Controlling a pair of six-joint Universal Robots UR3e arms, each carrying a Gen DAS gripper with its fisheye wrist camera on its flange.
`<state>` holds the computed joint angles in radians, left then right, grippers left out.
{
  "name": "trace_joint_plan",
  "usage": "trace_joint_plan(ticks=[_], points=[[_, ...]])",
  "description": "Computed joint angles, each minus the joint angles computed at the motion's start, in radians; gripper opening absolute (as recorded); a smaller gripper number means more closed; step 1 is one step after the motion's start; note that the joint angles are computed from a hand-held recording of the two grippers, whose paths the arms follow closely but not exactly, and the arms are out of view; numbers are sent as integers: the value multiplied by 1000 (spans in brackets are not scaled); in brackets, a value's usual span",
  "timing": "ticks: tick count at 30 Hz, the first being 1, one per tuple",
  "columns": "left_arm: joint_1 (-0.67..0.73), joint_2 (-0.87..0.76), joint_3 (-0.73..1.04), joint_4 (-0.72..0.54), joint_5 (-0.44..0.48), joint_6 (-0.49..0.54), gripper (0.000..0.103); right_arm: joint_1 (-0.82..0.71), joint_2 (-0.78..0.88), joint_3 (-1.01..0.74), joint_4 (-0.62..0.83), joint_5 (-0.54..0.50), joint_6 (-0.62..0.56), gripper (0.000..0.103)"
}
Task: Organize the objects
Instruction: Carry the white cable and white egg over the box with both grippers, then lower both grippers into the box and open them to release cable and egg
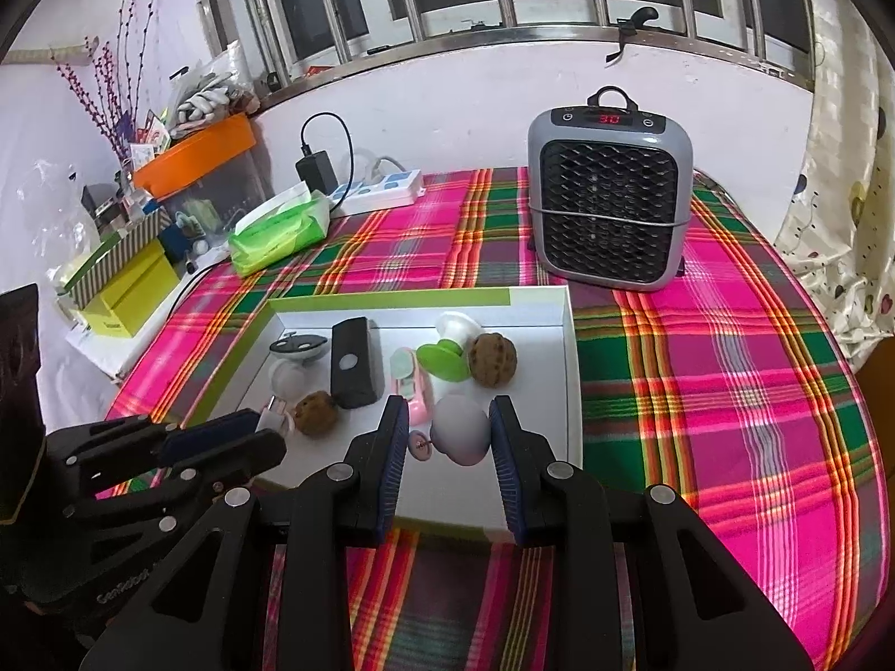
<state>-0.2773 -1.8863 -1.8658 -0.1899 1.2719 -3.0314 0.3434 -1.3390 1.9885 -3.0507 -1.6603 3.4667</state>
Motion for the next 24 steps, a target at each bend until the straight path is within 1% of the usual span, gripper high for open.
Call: trace_joint_plan(ticks=[13, 24], points=[[-13, -62, 56, -12, 12, -20, 15, -41, 87, -74, 35, 31, -44, 31], [-20, -111, 116, -52, 17, -13, 15, -52, 131, -117, 61, 47, -58, 31]])
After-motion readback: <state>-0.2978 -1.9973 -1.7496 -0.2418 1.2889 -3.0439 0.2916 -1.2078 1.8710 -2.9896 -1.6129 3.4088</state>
